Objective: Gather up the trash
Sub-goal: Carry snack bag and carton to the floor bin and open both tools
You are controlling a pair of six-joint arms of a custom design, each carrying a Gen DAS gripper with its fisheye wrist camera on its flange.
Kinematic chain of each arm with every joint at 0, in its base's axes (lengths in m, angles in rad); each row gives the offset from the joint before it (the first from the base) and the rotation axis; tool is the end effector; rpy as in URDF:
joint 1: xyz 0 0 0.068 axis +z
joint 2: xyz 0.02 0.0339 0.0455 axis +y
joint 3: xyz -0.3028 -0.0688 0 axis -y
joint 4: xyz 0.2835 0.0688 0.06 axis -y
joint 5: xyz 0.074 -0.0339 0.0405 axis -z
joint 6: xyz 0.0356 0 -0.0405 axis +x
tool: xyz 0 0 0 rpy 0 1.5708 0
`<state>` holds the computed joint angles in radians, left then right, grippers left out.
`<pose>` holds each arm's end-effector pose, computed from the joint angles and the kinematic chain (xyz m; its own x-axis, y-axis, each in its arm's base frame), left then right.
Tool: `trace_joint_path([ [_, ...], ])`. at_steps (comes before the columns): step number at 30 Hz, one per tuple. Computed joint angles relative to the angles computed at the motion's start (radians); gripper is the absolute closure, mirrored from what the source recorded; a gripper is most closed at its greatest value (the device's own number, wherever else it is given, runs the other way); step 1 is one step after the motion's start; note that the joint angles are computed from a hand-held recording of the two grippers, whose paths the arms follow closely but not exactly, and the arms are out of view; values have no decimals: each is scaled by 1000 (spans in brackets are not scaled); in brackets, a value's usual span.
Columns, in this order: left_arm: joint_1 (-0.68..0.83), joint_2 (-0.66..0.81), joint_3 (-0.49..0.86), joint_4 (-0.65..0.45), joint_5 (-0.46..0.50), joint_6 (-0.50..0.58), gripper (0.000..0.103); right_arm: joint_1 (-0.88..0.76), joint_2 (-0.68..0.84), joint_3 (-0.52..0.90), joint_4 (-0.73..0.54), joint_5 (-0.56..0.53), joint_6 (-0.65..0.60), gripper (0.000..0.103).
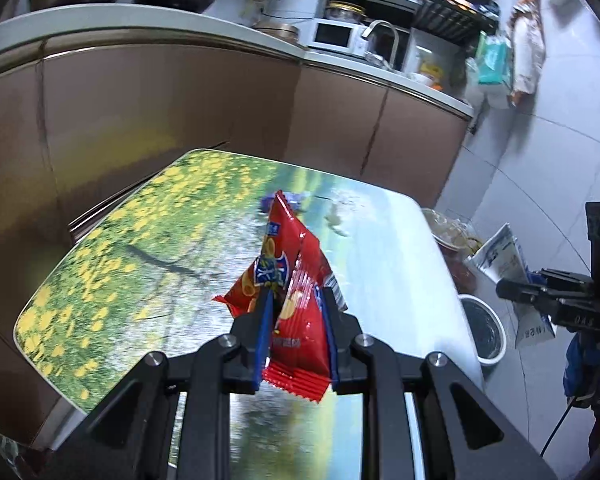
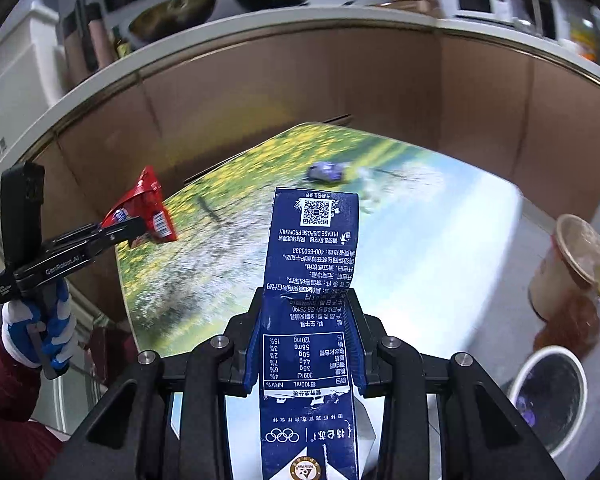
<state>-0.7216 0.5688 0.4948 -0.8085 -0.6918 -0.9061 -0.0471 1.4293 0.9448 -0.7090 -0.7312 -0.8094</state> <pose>0.1024 -0.0599 0.2371 -0.5186 -0.3511 -0.7796 -0.3302 0.9233 -0.1961 0.2939 0.0099 0.2409 -0.4882 -0.5164 -0.7036 -0.8176 0.5527 0.1616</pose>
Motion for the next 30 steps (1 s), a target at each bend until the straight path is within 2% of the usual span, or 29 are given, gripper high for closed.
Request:
trace_joint_path([
  [4, -29, 165, 44, 120, 20, 51, 82, -130, 33, 10, 23, -17, -37, 68],
  [9, -19, 437, 142, 314, 113, 174, 82, -251, 145, 50, 93, -28, -20, 68],
  [12, -14, 652, 249, 432, 188, 269, 82, -331, 235, 93, 147, -26, 8, 68],
  [17, -5, 962, 457, 548, 317, 387, 82, -424, 386, 177, 252, 12, 108, 68],
  [22, 4, 1276, 746, 570, 450, 483, 82, -468, 534, 271, 344, 66, 216, 68],
  [30, 19, 1696, 1240, 457, 566, 558, 80, -477, 797, 527, 357, 148, 345, 68],
])
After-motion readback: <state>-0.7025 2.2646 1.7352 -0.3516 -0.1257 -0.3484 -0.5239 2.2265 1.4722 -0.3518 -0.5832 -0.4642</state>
